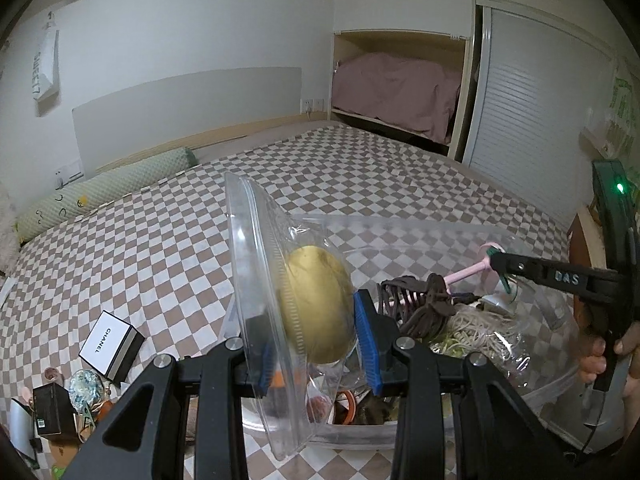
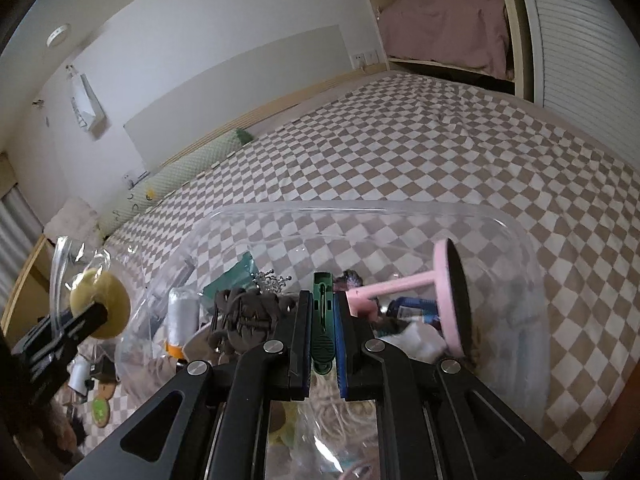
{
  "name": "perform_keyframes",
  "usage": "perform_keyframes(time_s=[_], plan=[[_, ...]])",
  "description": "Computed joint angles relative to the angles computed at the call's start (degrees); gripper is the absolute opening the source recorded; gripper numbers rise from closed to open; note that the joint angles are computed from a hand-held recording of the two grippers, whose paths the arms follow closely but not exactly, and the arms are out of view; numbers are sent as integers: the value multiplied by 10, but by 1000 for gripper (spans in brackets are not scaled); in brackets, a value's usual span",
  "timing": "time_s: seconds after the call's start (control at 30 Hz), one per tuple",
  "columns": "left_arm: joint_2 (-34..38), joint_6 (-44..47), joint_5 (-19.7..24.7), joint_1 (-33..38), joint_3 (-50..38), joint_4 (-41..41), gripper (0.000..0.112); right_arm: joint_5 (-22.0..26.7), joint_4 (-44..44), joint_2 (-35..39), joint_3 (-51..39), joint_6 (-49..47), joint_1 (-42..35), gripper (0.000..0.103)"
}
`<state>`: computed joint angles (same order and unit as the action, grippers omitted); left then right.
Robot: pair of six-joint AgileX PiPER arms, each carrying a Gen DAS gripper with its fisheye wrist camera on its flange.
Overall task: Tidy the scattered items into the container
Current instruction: 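Open the left gripper over the bin while the right gripper releases the clothespin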
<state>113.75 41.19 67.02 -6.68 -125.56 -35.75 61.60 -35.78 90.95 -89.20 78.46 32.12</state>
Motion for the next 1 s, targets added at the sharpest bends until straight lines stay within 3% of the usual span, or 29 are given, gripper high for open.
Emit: perform_keyframes(time_s=[0.2, 0.5, 0.73, 0.87, 1.0], plan=[[20, -12, 0, -6, -18, 16, 35, -15, -23, 27, -20, 39, -23, 10], [48, -32, -4, -16, -47, 35, 35, -26, 35, 38, -28, 28, -48, 10], [27, -7, -106, -57, 7, 100, 35, -22, 29, 21, -13, 13, -18, 10], [38, -25, -115, -78, 0, 123, 35, -23, 35, 18, -20, 3, -11, 10], [52, -49, -120, -97, -2, 154, 35, 7, 13, 18, -35, 8, 4, 10]])
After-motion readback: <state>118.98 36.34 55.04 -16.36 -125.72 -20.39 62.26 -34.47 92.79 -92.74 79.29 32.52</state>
